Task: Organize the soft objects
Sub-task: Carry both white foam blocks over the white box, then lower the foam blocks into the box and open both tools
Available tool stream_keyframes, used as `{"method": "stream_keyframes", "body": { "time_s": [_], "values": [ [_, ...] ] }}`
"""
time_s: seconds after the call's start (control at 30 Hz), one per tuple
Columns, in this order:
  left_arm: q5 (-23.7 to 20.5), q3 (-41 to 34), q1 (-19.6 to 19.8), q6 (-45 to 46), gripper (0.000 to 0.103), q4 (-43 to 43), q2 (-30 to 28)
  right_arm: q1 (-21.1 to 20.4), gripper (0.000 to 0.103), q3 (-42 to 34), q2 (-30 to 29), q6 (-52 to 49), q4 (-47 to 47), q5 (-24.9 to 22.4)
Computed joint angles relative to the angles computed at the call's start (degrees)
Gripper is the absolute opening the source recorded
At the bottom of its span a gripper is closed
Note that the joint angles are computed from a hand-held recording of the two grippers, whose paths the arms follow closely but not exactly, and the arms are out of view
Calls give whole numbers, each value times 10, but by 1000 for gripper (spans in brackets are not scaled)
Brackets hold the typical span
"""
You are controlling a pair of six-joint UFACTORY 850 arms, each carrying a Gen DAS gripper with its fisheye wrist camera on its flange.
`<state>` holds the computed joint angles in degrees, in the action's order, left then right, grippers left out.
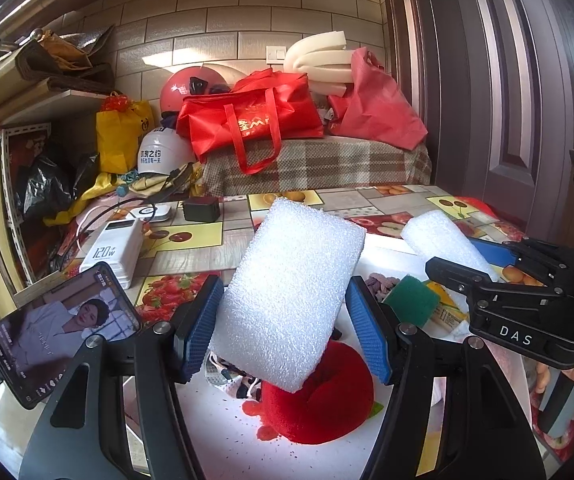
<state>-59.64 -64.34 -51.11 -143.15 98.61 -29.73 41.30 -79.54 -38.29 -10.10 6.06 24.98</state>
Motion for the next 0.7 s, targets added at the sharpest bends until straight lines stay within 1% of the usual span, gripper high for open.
{"method": "stream_keyframes", "body": {
  "time_s": [0.2,0.47,0.7],
  "values": [
    [22,-12,8,24,64,-5,-6,-9,50,-17,-9,47,-18,-19],
    [27,-20,12,33,64,-3,-10,-5,50,-27,-16,28,-4,-20],
    [46,-28,18,51,64,-7,-13,-4,50,-27,-16,25,-2,-19]
  ]
}}
